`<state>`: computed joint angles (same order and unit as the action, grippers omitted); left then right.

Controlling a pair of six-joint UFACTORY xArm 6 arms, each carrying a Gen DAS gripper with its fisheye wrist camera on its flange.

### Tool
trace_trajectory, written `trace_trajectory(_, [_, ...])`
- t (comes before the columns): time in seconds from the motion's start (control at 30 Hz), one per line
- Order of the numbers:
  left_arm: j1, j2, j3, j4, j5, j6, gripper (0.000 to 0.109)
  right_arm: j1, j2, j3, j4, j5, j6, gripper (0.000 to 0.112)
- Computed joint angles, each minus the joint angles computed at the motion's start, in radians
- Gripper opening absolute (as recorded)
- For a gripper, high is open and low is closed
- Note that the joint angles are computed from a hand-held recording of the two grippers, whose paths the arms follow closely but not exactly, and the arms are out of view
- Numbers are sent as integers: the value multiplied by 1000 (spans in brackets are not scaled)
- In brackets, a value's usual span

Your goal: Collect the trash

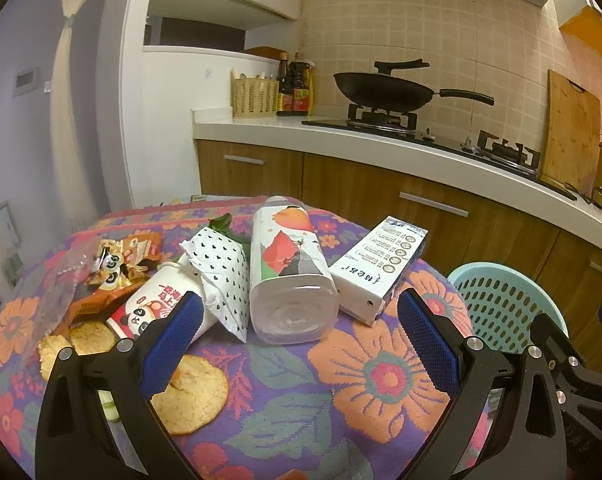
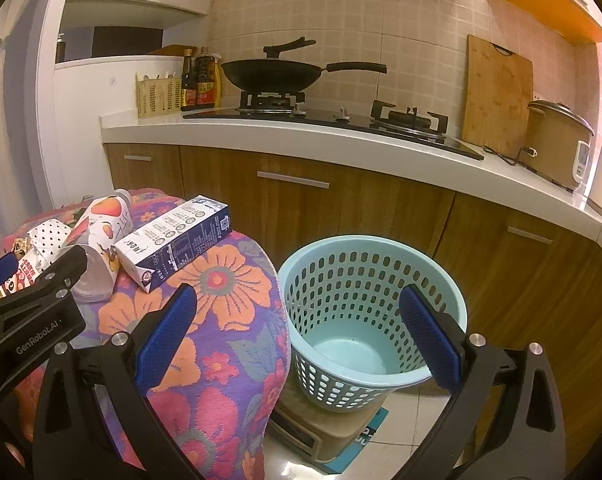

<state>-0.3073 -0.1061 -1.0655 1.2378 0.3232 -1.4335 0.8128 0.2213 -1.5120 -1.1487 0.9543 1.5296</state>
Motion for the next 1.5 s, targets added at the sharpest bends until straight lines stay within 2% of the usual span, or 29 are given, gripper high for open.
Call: trace_trajectory(1.5, [-1,5,-3,-23,0,16,95,3,8,-11,-5,-13,-20,93])
